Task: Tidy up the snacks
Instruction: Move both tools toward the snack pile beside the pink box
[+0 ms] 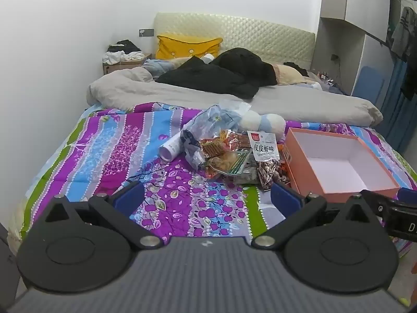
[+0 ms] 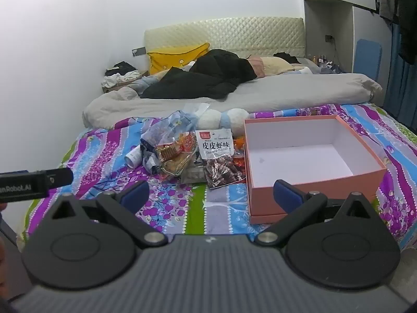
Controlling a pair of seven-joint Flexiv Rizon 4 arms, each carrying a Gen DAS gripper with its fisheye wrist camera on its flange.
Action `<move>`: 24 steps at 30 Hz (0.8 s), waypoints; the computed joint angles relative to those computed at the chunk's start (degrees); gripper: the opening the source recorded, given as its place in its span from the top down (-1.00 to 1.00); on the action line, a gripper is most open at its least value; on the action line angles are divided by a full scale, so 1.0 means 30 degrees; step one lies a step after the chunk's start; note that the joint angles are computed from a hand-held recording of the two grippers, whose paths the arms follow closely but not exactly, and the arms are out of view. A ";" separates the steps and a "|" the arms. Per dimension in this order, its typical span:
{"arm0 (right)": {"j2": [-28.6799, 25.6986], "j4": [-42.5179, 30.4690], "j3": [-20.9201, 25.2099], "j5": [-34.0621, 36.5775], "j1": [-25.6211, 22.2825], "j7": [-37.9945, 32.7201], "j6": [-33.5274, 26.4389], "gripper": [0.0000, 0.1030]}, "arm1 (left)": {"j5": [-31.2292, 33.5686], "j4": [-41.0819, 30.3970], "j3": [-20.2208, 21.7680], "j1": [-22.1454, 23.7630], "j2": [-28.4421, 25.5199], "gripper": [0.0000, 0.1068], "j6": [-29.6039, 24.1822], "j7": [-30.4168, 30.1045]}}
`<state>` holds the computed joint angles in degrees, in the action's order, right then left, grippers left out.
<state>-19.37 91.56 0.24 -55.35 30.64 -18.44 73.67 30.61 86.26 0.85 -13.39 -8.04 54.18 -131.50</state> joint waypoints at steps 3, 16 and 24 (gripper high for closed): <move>-0.0004 -0.0031 0.0038 -0.0015 0.0003 -0.0318 -0.0089 -1.00 | 0.0300 0.0061 0.0075 -0.0044 0.0020 -0.93 0.0288 -0.0491; 0.0055 0.0115 0.0246 0.0058 -0.0093 -0.0319 -0.0092 -1.00 | -0.0761 0.0458 -0.0067 0.0320 -0.0116 -0.93 0.0770 -0.0056; -0.0280 -0.0037 0.0485 0.1318 -0.0068 -0.2032 -0.0283 -1.00 | -0.1753 0.0609 0.0205 0.0375 -0.0818 -0.93 0.1702 0.0423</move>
